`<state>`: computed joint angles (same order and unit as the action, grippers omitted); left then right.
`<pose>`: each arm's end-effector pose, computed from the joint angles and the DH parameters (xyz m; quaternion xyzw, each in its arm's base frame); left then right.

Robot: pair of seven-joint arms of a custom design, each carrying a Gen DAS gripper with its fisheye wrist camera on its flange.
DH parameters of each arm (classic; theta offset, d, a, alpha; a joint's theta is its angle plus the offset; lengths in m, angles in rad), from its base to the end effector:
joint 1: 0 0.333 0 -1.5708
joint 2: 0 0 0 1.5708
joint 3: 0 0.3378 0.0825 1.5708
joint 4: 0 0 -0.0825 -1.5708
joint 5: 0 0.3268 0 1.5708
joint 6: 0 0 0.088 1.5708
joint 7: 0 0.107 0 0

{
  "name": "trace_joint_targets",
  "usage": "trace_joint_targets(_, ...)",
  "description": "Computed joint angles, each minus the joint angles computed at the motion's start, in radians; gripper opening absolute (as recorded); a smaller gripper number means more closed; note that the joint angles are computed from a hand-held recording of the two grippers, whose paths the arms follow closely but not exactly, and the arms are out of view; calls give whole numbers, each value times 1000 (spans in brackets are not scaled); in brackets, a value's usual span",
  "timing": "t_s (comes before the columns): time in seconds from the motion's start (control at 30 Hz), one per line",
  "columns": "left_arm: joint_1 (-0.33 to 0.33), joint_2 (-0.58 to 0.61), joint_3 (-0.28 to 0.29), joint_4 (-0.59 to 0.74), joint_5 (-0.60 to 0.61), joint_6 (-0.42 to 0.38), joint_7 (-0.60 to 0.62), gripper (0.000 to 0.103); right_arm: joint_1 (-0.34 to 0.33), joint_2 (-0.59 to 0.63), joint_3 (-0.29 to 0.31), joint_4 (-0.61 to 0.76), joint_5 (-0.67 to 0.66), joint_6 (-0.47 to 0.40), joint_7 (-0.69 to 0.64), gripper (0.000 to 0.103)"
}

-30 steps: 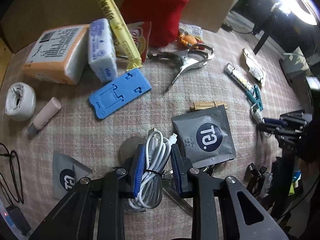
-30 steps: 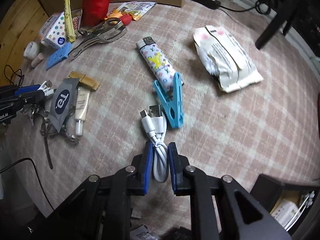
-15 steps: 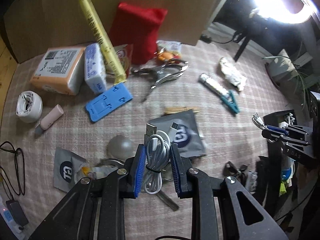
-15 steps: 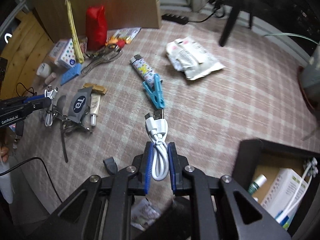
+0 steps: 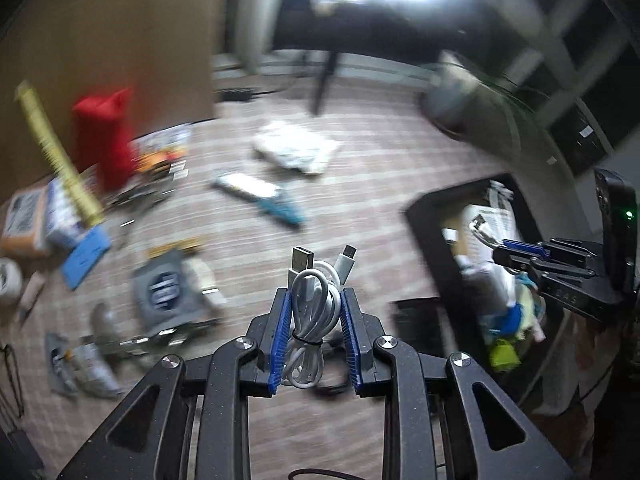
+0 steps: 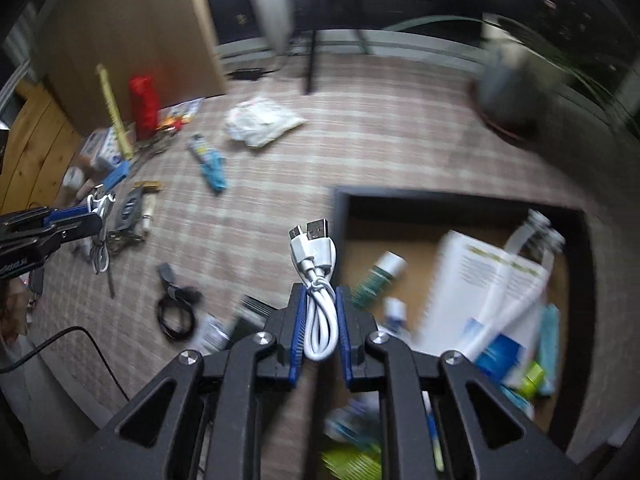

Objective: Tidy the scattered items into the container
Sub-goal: 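Carry both white cables into the tray and open both grippers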

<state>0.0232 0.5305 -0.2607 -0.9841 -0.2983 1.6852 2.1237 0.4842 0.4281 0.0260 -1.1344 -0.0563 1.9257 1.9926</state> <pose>0.6523 -0.1264 0.6084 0.3940 -0.8895 0.2265 0.0472 0.5816 0.3156 0.6227 -0.7272 0.6619 -0.0782 0.1644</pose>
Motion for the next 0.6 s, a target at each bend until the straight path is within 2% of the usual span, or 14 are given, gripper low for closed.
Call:
trace_joint_targets(0.1,-20,-71,-27,-111,-34,25,31,23,-21,-151,-17,-225,-24,72,44,15)
trace_joint_targets(0.23,-65,-157,-46,-242,-82,45,67,23,-73,-309,-10,-444,-56,122,109,15)
trace_joint_targets(0.43,-146,-268,-56,-408,-134,70,106,23,-168,-481,19,-669,-85,146,176,15)
trace_joint_targets(0.6,-213,-335,-54,-512,-151,93,121,23,-237,-580,40,-794,-81,159,195,15)
